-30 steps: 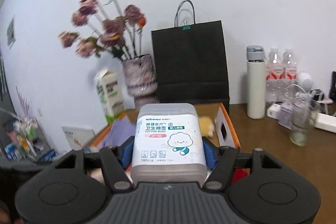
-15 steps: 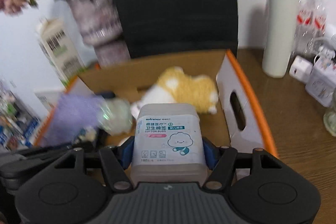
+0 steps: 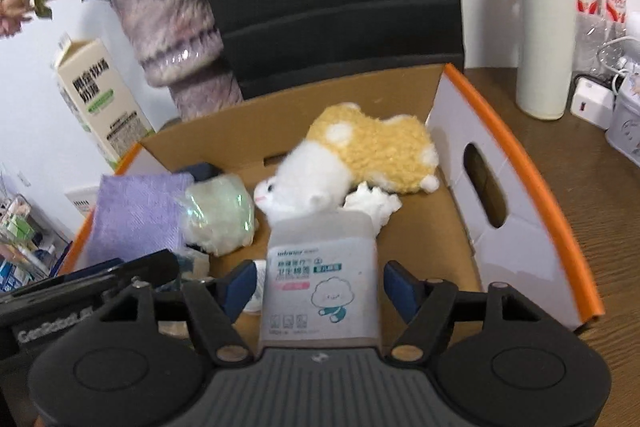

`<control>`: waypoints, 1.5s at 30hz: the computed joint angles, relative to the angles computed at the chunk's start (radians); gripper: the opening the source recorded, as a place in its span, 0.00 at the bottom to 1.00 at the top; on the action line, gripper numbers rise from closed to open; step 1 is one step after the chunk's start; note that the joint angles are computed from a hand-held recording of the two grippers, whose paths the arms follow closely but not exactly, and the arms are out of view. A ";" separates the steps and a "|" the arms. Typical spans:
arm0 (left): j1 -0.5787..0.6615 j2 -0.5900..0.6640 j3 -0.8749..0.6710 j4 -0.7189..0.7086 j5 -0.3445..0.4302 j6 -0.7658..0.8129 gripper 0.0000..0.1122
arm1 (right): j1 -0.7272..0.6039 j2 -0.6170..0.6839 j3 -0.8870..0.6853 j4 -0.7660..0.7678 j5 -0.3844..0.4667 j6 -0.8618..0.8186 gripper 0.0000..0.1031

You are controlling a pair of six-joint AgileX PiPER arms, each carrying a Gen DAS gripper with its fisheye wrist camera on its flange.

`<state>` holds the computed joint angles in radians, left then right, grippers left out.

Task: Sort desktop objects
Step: 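Carry blue packet into box with left tool while right tool carries cotton-bud box, then move both tools back toward the cube and cable on the table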

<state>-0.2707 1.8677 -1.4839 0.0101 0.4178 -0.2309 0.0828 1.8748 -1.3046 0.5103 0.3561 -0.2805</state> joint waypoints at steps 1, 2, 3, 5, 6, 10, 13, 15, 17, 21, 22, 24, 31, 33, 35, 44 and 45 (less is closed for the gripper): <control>-0.008 -0.008 0.012 0.030 -0.013 -0.012 0.90 | -0.002 -0.008 0.002 -0.017 -0.005 0.015 0.70; -0.016 -0.011 0.018 0.057 -0.016 -0.016 0.91 | -0.004 -0.020 0.013 -0.036 -0.013 0.030 0.70; -0.026 -0.005 0.004 0.082 0.011 -0.014 0.91 | -0.005 -0.035 0.030 -0.057 -0.021 0.045 0.71; -0.047 0.032 -0.067 0.143 0.118 -0.027 0.91 | -0.019 -0.067 0.072 -0.045 -0.037 0.023 0.72; -0.051 0.039 -0.082 0.171 0.148 -0.041 0.91 | -0.031 -0.083 0.098 0.004 -0.047 -0.036 0.72; -0.055 -0.015 -0.035 0.248 0.154 -0.130 0.91 | -0.054 -0.153 0.179 0.066 -0.094 -0.135 0.73; -0.046 -0.114 0.087 0.290 0.078 -0.182 0.92 | -0.075 -0.212 0.231 0.117 -0.112 -0.210 0.73; -0.045 -0.171 0.154 0.302 0.047 -0.211 0.92 | -0.081 -0.266 0.272 0.099 -0.125 -0.206 0.74; -0.060 -0.219 0.206 0.386 0.043 -0.302 0.92 | -0.084 -0.331 0.324 0.111 -0.140 -0.232 0.74; -0.121 -0.355 0.366 0.680 0.005 -0.652 0.92 | -0.080 -0.480 0.461 0.277 -0.179 -0.435 0.76; -0.135 -0.387 0.401 0.712 -0.001 -0.696 0.92 | -0.077 -0.515 0.500 0.349 -0.191 -0.520 0.76; -0.173 -0.450 0.485 0.825 -0.006 -0.827 0.92 | -0.059 -0.582 0.585 0.523 -0.236 -0.720 0.77; -0.441 -0.613 0.786 1.225 0.197 -1.354 0.92 | -0.086 -0.797 0.864 1.124 -0.183 -1.383 0.80; -0.478 -0.645 0.847 1.191 0.185 -1.336 0.92 | -0.130 -0.827 0.925 1.135 -0.117 -1.389 0.81; -0.521 -0.675 0.895 1.188 0.201 -1.361 0.92 | -0.148 -0.864 0.977 1.060 -0.096 -1.307 0.81; -0.669 -0.865 1.073 1.160 0.279 -1.602 0.92 | -0.103 -1.127 1.159 0.630 -0.089 -0.895 0.81; -0.682 -0.885 1.082 1.135 0.295 -1.592 0.92 | -0.068 -1.160 1.176 0.533 -0.113 -0.795 0.81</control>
<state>-0.9527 0.9823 -0.4022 1.1447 0.7127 -1.8225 0.0146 0.7145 -0.1290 1.0432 0.2432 -1.0752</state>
